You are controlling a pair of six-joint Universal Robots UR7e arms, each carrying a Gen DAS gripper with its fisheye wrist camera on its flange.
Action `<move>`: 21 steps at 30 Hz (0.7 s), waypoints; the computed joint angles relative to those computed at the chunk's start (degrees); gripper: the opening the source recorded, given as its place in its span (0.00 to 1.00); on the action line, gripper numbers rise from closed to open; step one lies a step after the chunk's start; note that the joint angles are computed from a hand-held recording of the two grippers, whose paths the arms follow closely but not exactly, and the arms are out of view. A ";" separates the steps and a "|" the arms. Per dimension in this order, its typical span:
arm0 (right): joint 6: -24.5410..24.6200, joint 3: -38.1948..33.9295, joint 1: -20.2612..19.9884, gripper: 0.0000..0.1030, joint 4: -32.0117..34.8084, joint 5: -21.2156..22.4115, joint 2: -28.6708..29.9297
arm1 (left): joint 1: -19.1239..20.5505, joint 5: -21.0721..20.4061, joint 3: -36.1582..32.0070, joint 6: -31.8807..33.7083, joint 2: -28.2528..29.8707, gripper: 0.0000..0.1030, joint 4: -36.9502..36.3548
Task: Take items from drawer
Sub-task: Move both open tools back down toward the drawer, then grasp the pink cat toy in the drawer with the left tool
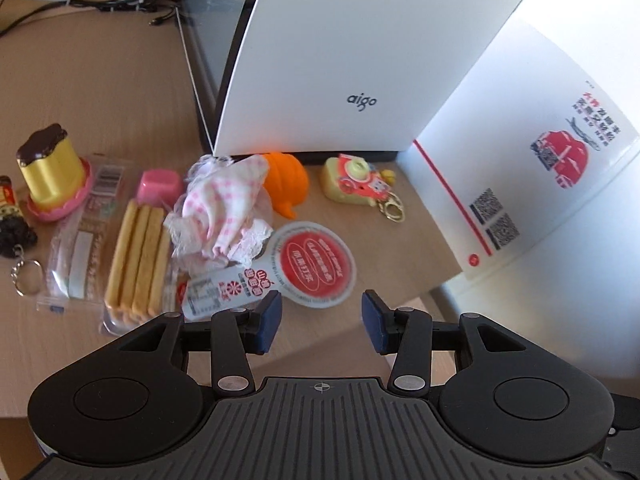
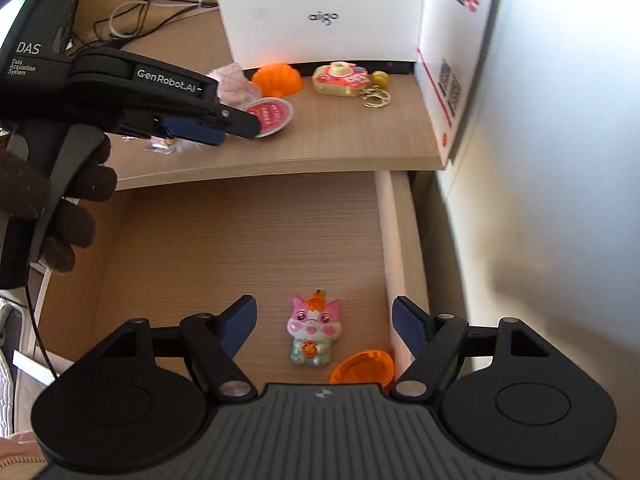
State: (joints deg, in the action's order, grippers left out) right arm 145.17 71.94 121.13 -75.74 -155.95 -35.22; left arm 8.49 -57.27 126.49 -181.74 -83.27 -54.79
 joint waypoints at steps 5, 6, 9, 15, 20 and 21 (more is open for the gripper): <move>-0.41 1.38 -0.20 0.73 -2.62 0.58 -0.39 | 1.39 -0.62 0.01 1.17 -0.14 0.47 -0.20; -0.20 1.46 -0.23 0.73 -2.74 0.63 -0.42 | 1.35 -0.67 0.02 1.20 -0.11 0.47 -0.29; 0.52 1.40 -0.22 0.73 -2.56 0.73 -0.39 | 1.23 -0.81 -0.76 1.73 0.89 0.47 -0.22; 7.68 0.33 -0.08 0.73 4.04 0.90 -0.83 | -1.56 2.75 -1.51 8.36 4.27 0.47 -5.91; 19.72 -1.79 1.09 0.73 14.70 -0.78 -1.40 | -2.96 3.19 4.64 13.30 3.91 0.47 -22.61; 22.01 -3.04 1.29 0.73 17.78 -0.97 -1.09 | -2.15 3.09 6.67 15.16 2.96 0.47 -27.68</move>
